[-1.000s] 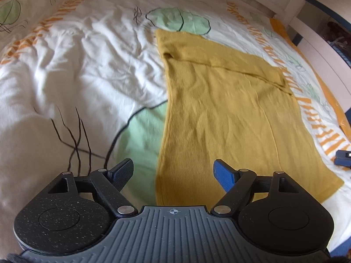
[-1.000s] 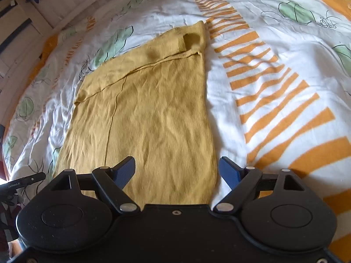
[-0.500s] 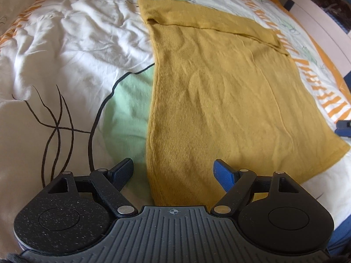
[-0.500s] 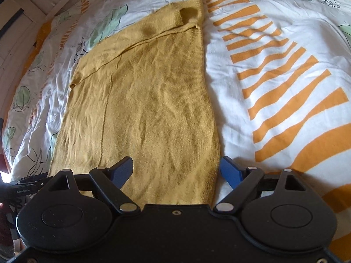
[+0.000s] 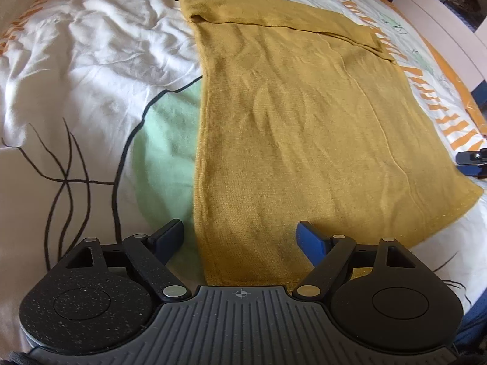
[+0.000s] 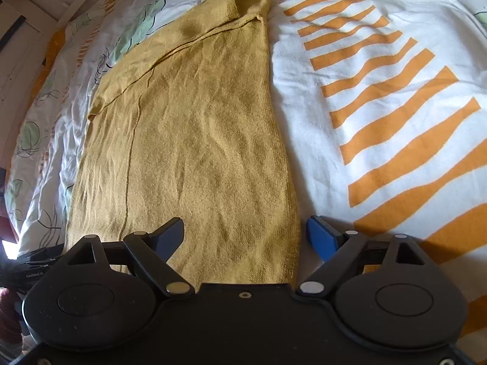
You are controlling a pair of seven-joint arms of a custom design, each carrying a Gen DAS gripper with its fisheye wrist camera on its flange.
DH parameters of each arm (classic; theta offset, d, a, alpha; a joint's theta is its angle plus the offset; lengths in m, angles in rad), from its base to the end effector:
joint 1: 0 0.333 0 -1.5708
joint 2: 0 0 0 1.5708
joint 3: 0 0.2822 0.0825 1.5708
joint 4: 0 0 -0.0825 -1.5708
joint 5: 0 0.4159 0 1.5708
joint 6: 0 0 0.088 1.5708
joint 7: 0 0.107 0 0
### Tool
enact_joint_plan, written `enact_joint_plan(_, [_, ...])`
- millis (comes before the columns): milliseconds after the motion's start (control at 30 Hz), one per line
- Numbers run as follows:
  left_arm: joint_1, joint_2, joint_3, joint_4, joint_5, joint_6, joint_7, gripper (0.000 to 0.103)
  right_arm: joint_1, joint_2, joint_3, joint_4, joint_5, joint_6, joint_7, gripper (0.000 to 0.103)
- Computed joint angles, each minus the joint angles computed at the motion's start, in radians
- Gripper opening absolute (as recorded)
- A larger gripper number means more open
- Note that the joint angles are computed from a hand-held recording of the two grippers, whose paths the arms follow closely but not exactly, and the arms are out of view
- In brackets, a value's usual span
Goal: Fold small clothes
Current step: 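Move both grippers to the sweater hem and lower onto it, then close the right gripper on one hem corner while the left gripper grasps the other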
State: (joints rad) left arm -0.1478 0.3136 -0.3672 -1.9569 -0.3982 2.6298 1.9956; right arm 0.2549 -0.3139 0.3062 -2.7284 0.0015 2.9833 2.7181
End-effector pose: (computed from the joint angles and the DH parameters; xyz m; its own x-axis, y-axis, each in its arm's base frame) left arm 0.5797 -0.3074 0.3126 -0.5833 -0.7723 0.2516 -0.7851 0.4567 -0.4184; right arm 0.3944 0.2389 0.3220 -0.4267 -0.7898 -0.4406 -0.7594 0.5775 -0.2996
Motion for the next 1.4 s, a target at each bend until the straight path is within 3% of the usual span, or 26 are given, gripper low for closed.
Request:
enact_joint_plan(233, [0.028, 0.051, -0.030, 0.054, -0.106, -0.030, 0.056, 0.080, 0.108, 0.038, -0.098, -0.020, 0.164, 0.123, -0.119, 0.093])
enact_joint_plan(400, [0.036, 0.055, -0.039, 0.056, -0.131, -0.026, 0.066, 0.080, 0.119, 0.059, -0.098, -0.004, 0.228, 0.130, -0.183, 0.093])
enact_joint_plan(467, [0.040, 0.043, -0.041, 0.045, -0.141, -0.033, 0.082, 0.079, 0.156, 0.053, -0.129, -0.005, 0.270, 0.128, -0.223, 0.092])
enact_joint_plan(600, [0.034, 0.011, -0.031, 0.022, -0.137, -0.066, 0.101, 0.065, 0.248, 0.021, -0.201, -0.021, 0.384, 0.120, -0.317, 0.088])
enact_joint_plan(700, [0.028, -0.008, -0.021, 0.009, -0.145, -0.092, 0.116, 0.061, 0.284, -0.002, -0.220, -0.028, 0.448, 0.105, -0.369, 0.087])
enact_joint_plan(900, [0.017, -0.021, 0.000, 0.002, -0.170, -0.113, 0.117, 0.053, 0.340, -0.031, -0.250, -0.031, 0.559, 0.078, -0.466, 0.086])
enact_joint_plan(1033, [0.022, -0.024, 0.003, -0.009, -0.218, -0.094, 0.110, 0.038, 0.330, -0.042, -0.229, -0.036, 0.589, 0.071, -0.491, 0.081])
enact_joint_plan(1067, [0.026, -0.024, 0.002, -0.011, -0.237, -0.091, 0.113, 0.036, 0.315, -0.043, -0.214, -0.038, 0.581, 0.068, -0.486, 0.078])
enact_joint_plan(1133, [0.036, -0.025, -0.003, -0.015, -0.283, -0.088, 0.122, 0.020, 0.269, -0.050, -0.170, -0.043, 0.544, 0.053, -0.456, 0.070])
enact_joint_plan(1200, [0.041, -0.028, -0.007, -0.022, -0.327, -0.078, 0.134, 0.014, 0.233, -0.058, -0.136, -0.050, 0.498, 0.037, -0.434, 0.060])
enact_joint_plan(1233, [0.039, -0.031, -0.007, -0.026, -0.338, -0.071, 0.141, 0.012, 0.211, -0.064, -0.114, -0.054, 0.469, 0.026, -0.414, 0.051])
enact_joint_plan(1267, [0.036, -0.034, -0.007, -0.031, -0.343, -0.060, 0.149, 0.010, 0.186, -0.070, -0.091, -0.060, 0.439, 0.019, -0.387, 0.035])
enact_joint_plan(1333, [0.031, -0.044, -0.012, -0.043, -0.365, -0.036, 0.179, 0.007, 0.156, -0.080, -0.060, -0.079, 0.396, 0.024, -0.331, 0.013])
enact_joint_plan(1400, [0.023, -0.059, -0.016, -0.060, -0.385, 0.005, 0.204, 0.006, 0.140, -0.087, -0.034, -0.104, 0.367, 0.075, -0.286, 0.012])
